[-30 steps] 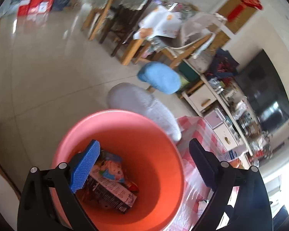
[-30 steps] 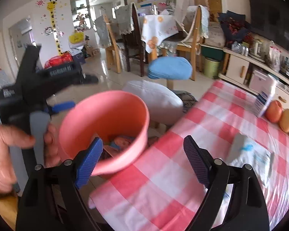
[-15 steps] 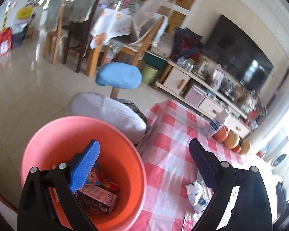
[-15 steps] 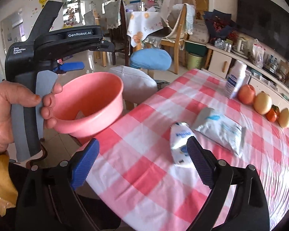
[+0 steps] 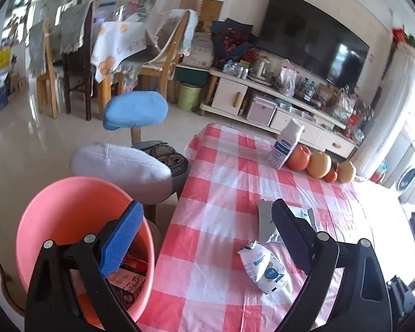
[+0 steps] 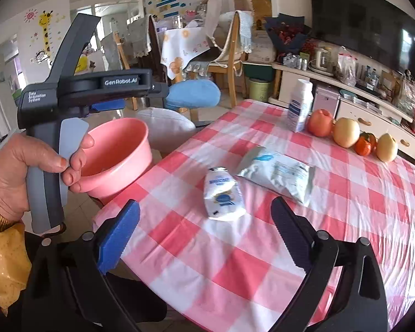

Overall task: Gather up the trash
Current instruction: 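Withdraw both open tools from the bucket back over the table, then grasp the MAGICDAY yogurt pouch with the left tool while the right tool grasps the white bottle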

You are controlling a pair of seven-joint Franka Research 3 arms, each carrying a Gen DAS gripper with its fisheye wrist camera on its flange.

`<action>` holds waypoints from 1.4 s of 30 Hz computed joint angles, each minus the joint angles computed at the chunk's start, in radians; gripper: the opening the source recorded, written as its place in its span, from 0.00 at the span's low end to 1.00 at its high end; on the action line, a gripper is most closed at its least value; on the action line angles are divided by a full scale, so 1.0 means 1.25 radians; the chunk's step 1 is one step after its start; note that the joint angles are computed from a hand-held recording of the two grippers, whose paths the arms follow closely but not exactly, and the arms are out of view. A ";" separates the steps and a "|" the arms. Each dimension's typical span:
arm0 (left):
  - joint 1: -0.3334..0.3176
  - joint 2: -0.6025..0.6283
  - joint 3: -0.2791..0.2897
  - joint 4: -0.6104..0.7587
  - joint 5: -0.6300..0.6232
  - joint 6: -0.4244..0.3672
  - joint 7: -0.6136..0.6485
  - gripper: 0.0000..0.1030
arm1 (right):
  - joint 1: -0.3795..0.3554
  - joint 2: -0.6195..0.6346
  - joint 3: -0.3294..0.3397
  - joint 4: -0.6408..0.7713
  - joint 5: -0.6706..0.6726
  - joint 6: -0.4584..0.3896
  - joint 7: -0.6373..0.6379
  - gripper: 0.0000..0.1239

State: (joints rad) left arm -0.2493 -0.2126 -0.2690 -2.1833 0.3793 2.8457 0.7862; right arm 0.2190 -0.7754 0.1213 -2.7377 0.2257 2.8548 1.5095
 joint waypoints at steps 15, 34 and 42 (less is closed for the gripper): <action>-0.039 0.045 -0.033 0.082 0.063 -0.076 0.006 0.90 | -0.021 -0.083 -0.079 -0.056 0.059 -0.008 -0.034 0.78; -0.110 0.145 -0.040 0.192 -0.012 -0.274 0.008 0.90 | -0.100 -0.075 -0.188 -0.077 0.128 -0.025 -0.132 0.78; -0.138 0.210 -0.042 0.238 -0.015 -0.340 -0.038 0.90 | -0.109 -0.043 -0.213 -0.067 0.164 -0.034 -0.188 0.78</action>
